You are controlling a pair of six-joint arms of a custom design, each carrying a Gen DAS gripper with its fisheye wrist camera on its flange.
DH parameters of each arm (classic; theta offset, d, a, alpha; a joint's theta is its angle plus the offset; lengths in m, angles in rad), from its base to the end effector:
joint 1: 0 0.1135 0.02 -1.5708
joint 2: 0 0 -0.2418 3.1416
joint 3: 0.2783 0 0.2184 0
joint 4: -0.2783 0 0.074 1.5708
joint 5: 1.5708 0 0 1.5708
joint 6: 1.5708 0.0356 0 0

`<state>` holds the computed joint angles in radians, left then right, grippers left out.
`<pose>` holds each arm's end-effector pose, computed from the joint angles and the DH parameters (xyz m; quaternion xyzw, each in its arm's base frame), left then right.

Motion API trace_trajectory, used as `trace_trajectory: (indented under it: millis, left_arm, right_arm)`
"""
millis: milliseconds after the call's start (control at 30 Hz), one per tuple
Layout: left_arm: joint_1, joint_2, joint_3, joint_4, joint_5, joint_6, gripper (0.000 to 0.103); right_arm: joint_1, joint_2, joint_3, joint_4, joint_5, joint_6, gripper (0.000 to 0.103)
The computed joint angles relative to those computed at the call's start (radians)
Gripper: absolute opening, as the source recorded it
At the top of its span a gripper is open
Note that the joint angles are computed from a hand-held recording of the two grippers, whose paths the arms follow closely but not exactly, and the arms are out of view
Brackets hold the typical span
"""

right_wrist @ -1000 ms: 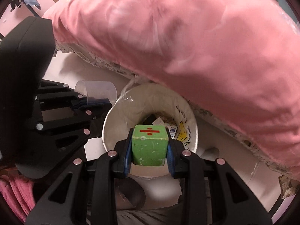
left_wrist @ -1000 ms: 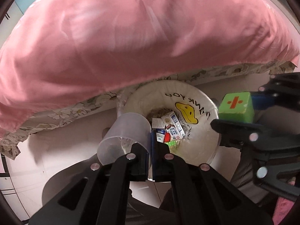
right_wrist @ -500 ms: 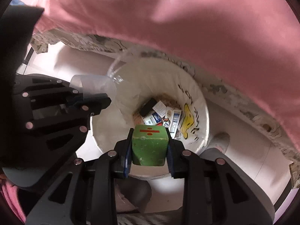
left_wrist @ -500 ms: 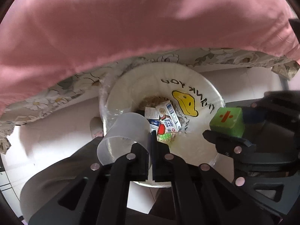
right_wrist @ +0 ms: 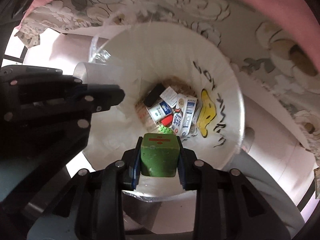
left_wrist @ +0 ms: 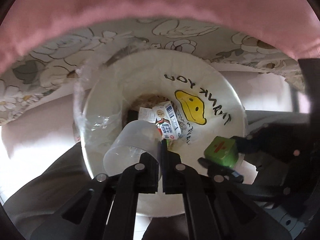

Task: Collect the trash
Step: 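Open both tools to drop the clear cup and green block into the bin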

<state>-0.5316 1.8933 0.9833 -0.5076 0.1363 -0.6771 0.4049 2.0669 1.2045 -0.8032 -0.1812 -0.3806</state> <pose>0.2472 -0.1510 0.1059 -0.0671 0.9925 -0.0993 0.0242 0.2796 0.1268 0.0972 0.3768 -0.9207 -0.0898 0.0483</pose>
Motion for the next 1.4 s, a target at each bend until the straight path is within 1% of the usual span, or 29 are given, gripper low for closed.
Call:
trace_trajectory:
  millis: [67, 167, 267, 500, 633, 700, 733, 767, 800, 833, 867, 900, 1133, 1267, 1333, 1400]
  left_arm:
    - [0.015, 0.024, -0.005, 0.030, 0.033, -0.001, 0.004]
    - [0.014, 0.047, 0.002, 0.054, 0.029, 0.003, 0.004]
    - [0.024, 0.079, 0.004, 0.085, 0.052, 0.006, 0.004]
    - [0.078, 0.173, -0.004, 0.173, 0.156, -0.029, 0.004]
    - [0.087, 0.212, 0.000, 0.200, 0.194, -0.043, 0.004]
    - [0.085, 0.227, 0.009, 0.194, 0.192, -0.048, 0.004]
    - [0.085, 0.229, 0.008, 0.195, 0.195, -0.052, 0.007]
    - [0.086, 0.226, 0.003, 0.202, 0.198, -0.054, 0.011]
    - [0.084, 0.217, -0.003, 0.210, 0.197, -0.061, 0.024]
    - [0.086, 0.206, -0.013, 0.210, 0.189, -0.057, 0.041]
    - [0.082, 0.197, -0.015, 0.205, 0.175, -0.058, 0.046]
    - [0.078, 0.188, -0.017, 0.202, 0.161, -0.059, 0.048]
    - [0.070, 0.133, -0.030, 0.163, 0.147, -0.051, 0.048]
    - [0.055, 0.071, -0.047, 0.129, 0.114, -0.049, 0.048]
    - [0.037, 0.031, -0.053, 0.103, 0.082, -0.050, 0.049]
    - [0.027, -0.005, -0.067, 0.093, 0.066, -0.054, 0.051]
  right_arm:
    - [0.001, 0.029, 0.011, 0.004, -0.007, 0.012, 0.032]
    - [0.004, 0.064, 0.033, -0.001, -0.013, 0.027, 0.032]
    - [0.003, 0.112, 0.062, -0.007, -0.022, 0.049, 0.032]
    - [0.019, 0.206, 0.113, 0.007, -0.017, 0.084, 0.032]
    - [0.019, 0.233, 0.141, -0.005, -0.007, 0.092, 0.032]
    - [0.015, 0.243, 0.149, -0.004, -0.005, 0.099, 0.032]
    - [0.014, 0.251, 0.156, -0.009, -0.008, 0.103, 0.032]
    - [0.012, 0.254, 0.164, -0.015, -0.013, 0.108, 0.035]
    - [0.013, 0.252, 0.163, -0.011, -0.012, 0.111, 0.038]
    - [0.012, 0.240, 0.154, 0.002, -0.011, 0.113, 0.040]
    - [0.012, 0.236, 0.150, 0.009, -0.009, 0.113, 0.040]
    - [0.013, 0.233, 0.149, 0.013, -0.007, 0.112, 0.040]
    - [0.022, 0.216, 0.101, 0.061, 0.036, 0.106, 0.040]
    - [0.011, 0.170, 0.075, 0.057, 0.040, 0.100, 0.040]
    - [0.005, 0.156, 0.062, 0.058, 0.042, 0.098, 0.040]
    - [0.003, 0.128, 0.041, 0.059, 0.048, 0.099, 0.040]
